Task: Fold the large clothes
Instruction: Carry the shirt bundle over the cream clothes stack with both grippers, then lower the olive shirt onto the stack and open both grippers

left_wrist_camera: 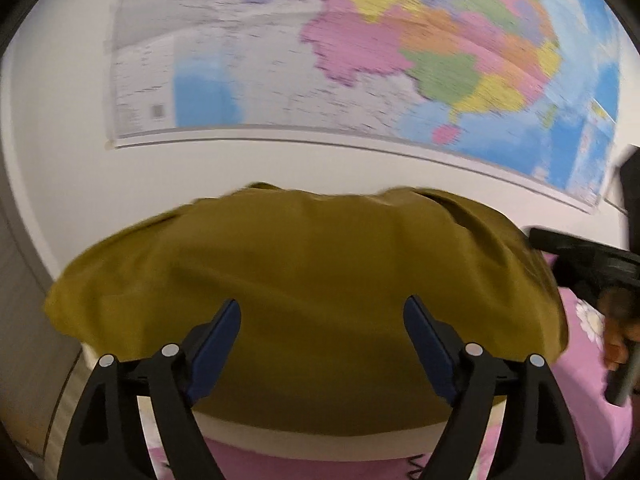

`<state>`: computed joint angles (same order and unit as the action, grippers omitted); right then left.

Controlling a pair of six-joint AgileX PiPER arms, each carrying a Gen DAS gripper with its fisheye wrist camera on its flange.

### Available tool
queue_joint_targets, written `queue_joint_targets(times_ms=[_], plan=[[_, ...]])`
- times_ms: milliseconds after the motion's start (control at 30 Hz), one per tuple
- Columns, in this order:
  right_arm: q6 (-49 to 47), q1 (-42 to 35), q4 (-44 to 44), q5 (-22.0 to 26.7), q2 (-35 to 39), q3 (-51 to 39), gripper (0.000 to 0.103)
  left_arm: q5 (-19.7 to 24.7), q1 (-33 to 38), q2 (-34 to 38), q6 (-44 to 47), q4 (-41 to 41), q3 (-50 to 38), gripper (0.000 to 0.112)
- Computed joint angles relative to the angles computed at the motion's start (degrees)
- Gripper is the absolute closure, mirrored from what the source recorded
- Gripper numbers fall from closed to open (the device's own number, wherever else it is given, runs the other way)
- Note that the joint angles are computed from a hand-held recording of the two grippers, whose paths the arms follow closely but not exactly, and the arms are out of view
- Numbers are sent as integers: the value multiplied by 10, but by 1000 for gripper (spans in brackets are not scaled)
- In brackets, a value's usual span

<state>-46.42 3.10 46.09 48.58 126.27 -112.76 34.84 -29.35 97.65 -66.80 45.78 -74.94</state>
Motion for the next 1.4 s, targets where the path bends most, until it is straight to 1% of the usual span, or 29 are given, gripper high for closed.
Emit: queue_joint_targets(times_ms=[33,67,100,133,200,300,367,400,467,500,567,600,633,700,767,800,867,933,967,1067,1100,1133,1167,1200,1233,1267,1300,1367,1400], plan=[[36,4,-37,18,25,-34,45,4,-3,8,3,0,-7,31],[50,6,-52,27,37,-46,45,4,-5,18,7,-1,-14,31],[42,5,-43,23,42,-34,45,5,-10,25,4,3,-16,31],[42,1,-37,31,49,-35,45,13,-17,31,-12,21,-17,30],[47,-7,-29,55,61,-47,45,14,-23,34,-25,35,-14,29],[27,-14,-26,57,35,-20,45,20,-27,34,-39,48,-13,29],[-4,-20,-3,45,6,18,43,27,-33,31,-43,53,-13,26],[-38,-25,26,29,-16,56,43,33,-38,30,-49,59,-13,25],[-133,-38,95,20,-60,138,43,44,-49,29,-59,72,-13,24],[-168,-38,111,5,-78,174,43,50,-55,29,-67,80,-13,21],[-241,-30,141,-32,-108,238,43,43,-62,28,-81,88,-7,19],[-260,-21,131,-42,-110,254,42,36,-63,30,-77,82,-6,17],[-255,-14,118,-53,-108,259,42,33,-64,34,-71,75,-8,16],[-243,-10,98,-71,-99,264,42,56,-70,57,-72,72,-28,16],[-241,-9,109,-79,-102,271,42,66,-74,68,-83,78,-35,16],[-252,-15,129,-78,-110,284,41,69,-77,66,-93,85,-32,16],[-288,-24,161,-75,-129,313,33,67,-81,53,-105,87,-22,16],[-328,-27,186,-93,-157,357,32,77,-93,39,-128,100,-9,16],[-349,-30,200,-95,-166,374,32,83,-100,35,-139,107,-5,16],[-429,-39,267,-108,-203,438,29,95,-128,14,-182,130,21,16],[-459,-45,292,-107,-215,459,25,105,-137,12,-197,137,24,16],[-477,-46,309,-112,-223,473,18,117,-149,9,-219,149,31,16],[-501,-47,331,-120,-233,492,14,119,-158,4,-234,151,39,16],[-531,-50,358,-123,-244,513,12,122,-165,1,-244,150,44,16],[-547,-52,369,-120,-250,527,11,130,-177,-2,-262,154,51,16],[-562,-53,374,-121,-258,542,8,136,-184,-2,-272,155,55,16],[-584,-51,388,-132,-269,561,5,151,-196,0,-282,147,55,16],[-616,-49,408,-143,-285,589,5,163,-209,-2,-303,139,62,16],[-631,-51,414,-142,-291,602,6,161,-215,-7,-318,136,71,16]])
